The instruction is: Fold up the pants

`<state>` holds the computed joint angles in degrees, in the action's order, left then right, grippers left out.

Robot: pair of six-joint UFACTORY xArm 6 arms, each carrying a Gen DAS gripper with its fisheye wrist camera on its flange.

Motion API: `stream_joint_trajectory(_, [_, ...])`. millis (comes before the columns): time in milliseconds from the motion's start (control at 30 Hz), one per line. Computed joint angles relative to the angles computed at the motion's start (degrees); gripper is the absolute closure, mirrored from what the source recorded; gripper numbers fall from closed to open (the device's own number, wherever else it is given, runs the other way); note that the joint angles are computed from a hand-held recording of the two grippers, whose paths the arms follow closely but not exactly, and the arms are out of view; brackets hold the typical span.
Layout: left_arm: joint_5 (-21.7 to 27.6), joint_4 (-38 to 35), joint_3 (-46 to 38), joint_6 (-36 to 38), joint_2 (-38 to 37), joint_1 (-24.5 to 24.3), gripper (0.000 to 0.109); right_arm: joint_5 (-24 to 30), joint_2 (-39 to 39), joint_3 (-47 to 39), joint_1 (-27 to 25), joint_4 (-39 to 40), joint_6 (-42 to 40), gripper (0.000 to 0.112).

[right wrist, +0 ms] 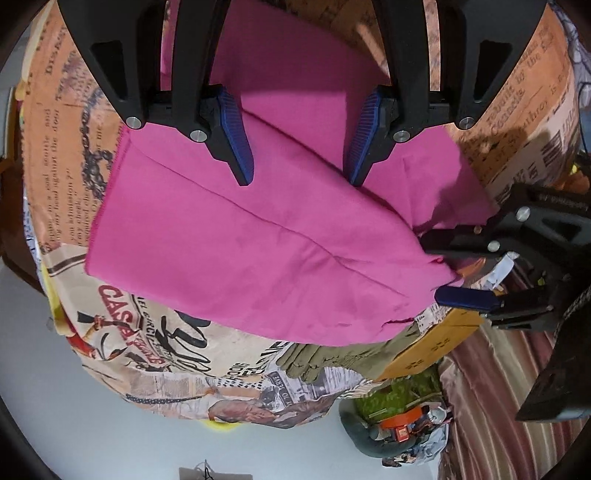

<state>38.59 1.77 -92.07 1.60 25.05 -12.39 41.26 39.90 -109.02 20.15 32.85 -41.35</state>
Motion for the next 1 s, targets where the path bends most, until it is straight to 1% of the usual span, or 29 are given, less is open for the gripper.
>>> stream_joint_trajectory(33, [0.15, -0.07, -0.36, 0.14, 0.29, -0.10, 0.044, 0.25, 0.36, -0.58, -0.15, 0.79, -0.02, 0.070])
stream_joint_trajectory(100, [0.43, -0.15, -0.96, 0.52, 0.90, -0.40, 0.044, 1.56, 1.01, -1.85, -0.45, 1.89, 0.29, 0.089])
stream_joint_trajectory(200, [-0.37, 0.83, -1.08, 0.38, 1.37, -0.82, 0.044, 1.30, 0.56, -1.39, -0.80, 4.62, -0.36, 0.100])
stream_joint_trajectory(233, [-0.96, 1.71, -0.88, 0.01, 1.37, -0.95, 0.044, 0.46, -0.07, -0.50, -0.83, 5.90, -1.15, 0.102])
stream_joint_trajectory(333, [-3.03, 6.29, -0.39, -2.84, 1.43, -1.31, 0.045, -1.02, -1.05, 0.49, -0.97, 8.65, -2.56, 0.104])
stream_joint_trajectory(367, [-3.40, 6.93, -0.48, -3.13, 1.53, -1.40, 0.047, -1.04, -1.51, 0.84, -1.08, 10.03, -2.91, 0.104])
stream_joint_trajectory(433, [-3.99, 7.66, -0.65, -3.69, 1.65, -1.46, 0.067, -0.68, -1.51, 0.34, -1.23, 11.15, -2.92, 0.105])
stream_joint_trajectory(467, [-3.83, 7.58, -1.03, -3.63, 1.82, -1.50, 0.073, -0.78, -1.69, 0.43, -1.20, 11.63, -3.19, 0.105])
stream_joint_trajectory(500, [-3.71, 7.09, -1.37, -3.27, 1.97, -1.51, 0.083, -0.67, -1.49, 0.03, -1.20, 11.72, -3.22, 0.105])
stream_joint_trajectory(533, [-3.79, 6.99, -1.43, -3.25, 1.95, -1.54, 0.089, -0.52, -1.41, -0.22, -1.17, 11.91, -3.22, 0.105])
stream_joint_trajectory(600, [-3.98, 8.42, -1.55, -4.54, 1.86, -1.75, 0.096, -0.18, -1.24, -0.54, -1.10, 12.05, -3.27, 0.105])
stream_joint_trajectory(700, [-4.17, 7.44, -1.66, -5.08, 1.43, -1.73, 0.101, -0.22, -1.93, 0.29, -1.07, 12.73, -3.98, 0.105])
stream_joint_trajectory(900, [-4.83, 1.86, 0.00, -2.63, -1.19, -1.50, 0.102, -0.75, -4.48, 3.05, -1.18, 14.72, -6.01, 0.105])
stream_joint_trajectory(1000, [-5.32, 1.09, 1.85, -1.70, -3.09, -1.76, 0.103, -1.30, -6.38, 5.09, -1.07, 15.67, -7.52, 0.105])
